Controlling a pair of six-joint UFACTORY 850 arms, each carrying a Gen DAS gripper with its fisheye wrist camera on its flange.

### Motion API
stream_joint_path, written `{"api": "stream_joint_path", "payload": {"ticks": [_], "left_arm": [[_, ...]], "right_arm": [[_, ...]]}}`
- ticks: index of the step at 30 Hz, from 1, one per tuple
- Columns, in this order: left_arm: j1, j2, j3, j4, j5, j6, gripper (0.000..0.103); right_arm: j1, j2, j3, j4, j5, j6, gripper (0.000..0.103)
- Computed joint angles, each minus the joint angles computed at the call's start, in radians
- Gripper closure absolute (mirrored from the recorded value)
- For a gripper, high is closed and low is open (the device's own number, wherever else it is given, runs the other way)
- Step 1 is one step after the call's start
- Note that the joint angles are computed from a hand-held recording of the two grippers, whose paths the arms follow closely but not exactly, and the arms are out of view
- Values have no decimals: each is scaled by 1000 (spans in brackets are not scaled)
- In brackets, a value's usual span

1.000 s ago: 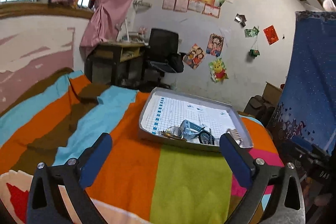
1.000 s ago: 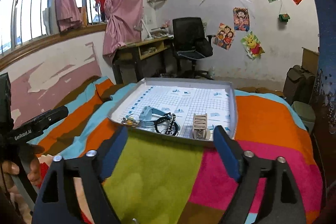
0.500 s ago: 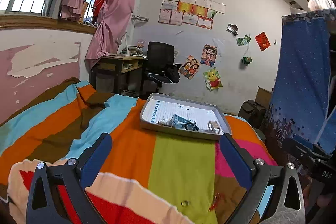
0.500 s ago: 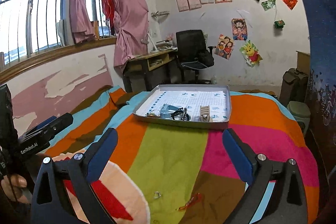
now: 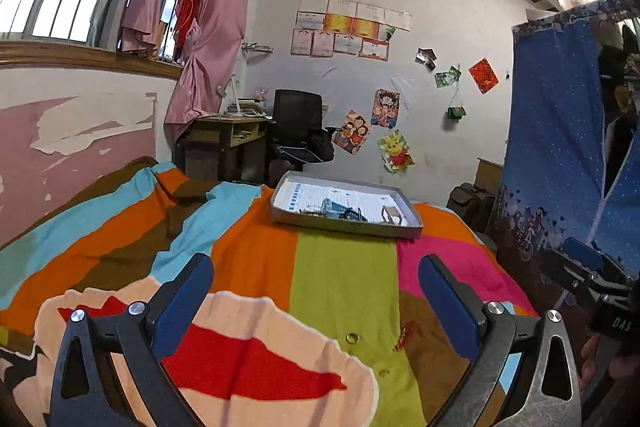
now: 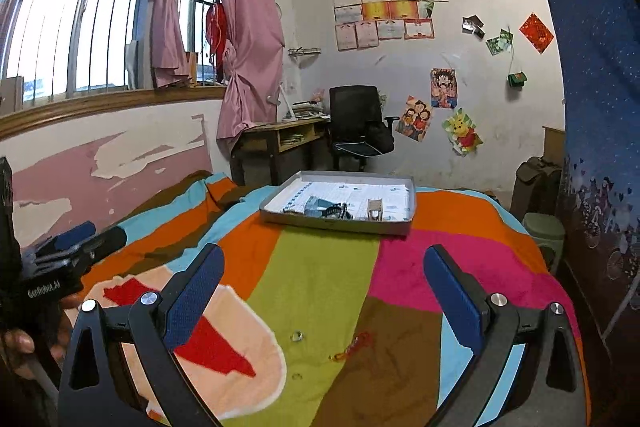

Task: Organize jewelry
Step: 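Move both open tools back from the tray to the remaining jewelry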

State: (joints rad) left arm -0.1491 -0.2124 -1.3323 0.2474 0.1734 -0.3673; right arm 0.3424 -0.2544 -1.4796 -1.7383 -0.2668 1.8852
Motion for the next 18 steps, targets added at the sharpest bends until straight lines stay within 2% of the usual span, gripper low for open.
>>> {"api": "stream_joint_path", "payload": {"ticks": [9,11,15,18], "left_arm": [[0,48,106,-56,34,58,0],[-1,50,122,-112,46,112,0],[-6,52,154,-243,76,232,0],[-3,41,153,-241,66,222,0]], "right_arm": [[51,76,130,-53,-90,85,5],[52,80,145,-46,-102,96,5],[47,77,162,10,-108,91,5],[40,71,176,37,-101,97,5]]}}
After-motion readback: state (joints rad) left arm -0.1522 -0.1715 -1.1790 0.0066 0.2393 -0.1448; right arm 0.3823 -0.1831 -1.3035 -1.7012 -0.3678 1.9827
